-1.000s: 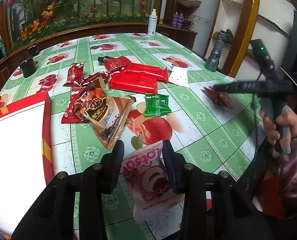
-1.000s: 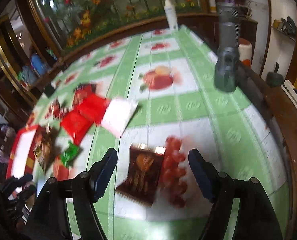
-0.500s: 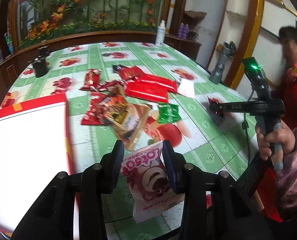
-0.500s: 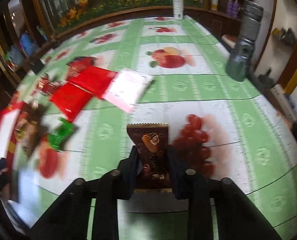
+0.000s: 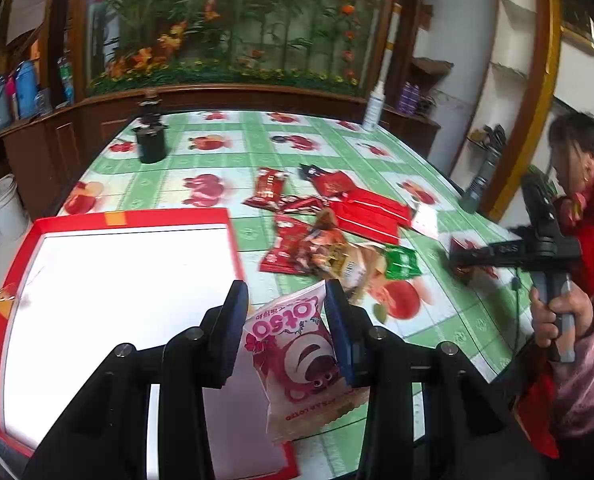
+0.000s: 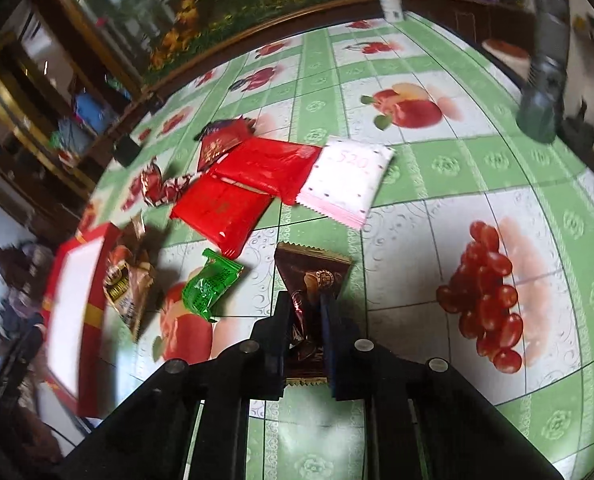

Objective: Organize snacks
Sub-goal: 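Carry both snacks to the white tray and release them there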

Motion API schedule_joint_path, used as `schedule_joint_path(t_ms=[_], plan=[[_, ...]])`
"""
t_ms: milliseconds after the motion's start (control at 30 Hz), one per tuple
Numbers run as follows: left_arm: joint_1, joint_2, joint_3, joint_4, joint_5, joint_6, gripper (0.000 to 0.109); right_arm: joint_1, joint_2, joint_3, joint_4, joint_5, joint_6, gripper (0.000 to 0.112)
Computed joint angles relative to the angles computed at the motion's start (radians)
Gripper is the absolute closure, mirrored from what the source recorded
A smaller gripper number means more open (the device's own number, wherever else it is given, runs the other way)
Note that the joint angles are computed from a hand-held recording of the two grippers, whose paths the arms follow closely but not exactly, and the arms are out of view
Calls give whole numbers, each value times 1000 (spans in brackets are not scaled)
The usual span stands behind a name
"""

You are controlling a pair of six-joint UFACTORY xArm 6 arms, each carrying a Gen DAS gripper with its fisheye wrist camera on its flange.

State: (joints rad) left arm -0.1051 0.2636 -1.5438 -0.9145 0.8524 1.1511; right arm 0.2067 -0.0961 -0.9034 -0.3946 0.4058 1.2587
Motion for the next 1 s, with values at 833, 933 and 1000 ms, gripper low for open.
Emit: schedule_joint_path(t_ms=[833,933,1000], plan=[[69,111,-92,216,-193,-170,71,270,684,-936,917,-56,-1032,97],[68,117,-92,244,-217,-200,69,287,752,-1031,836,-26,-980,94],[70,115,-86,259,-240,-218,53,294,742,-1007,943,-60,-1067,94]])
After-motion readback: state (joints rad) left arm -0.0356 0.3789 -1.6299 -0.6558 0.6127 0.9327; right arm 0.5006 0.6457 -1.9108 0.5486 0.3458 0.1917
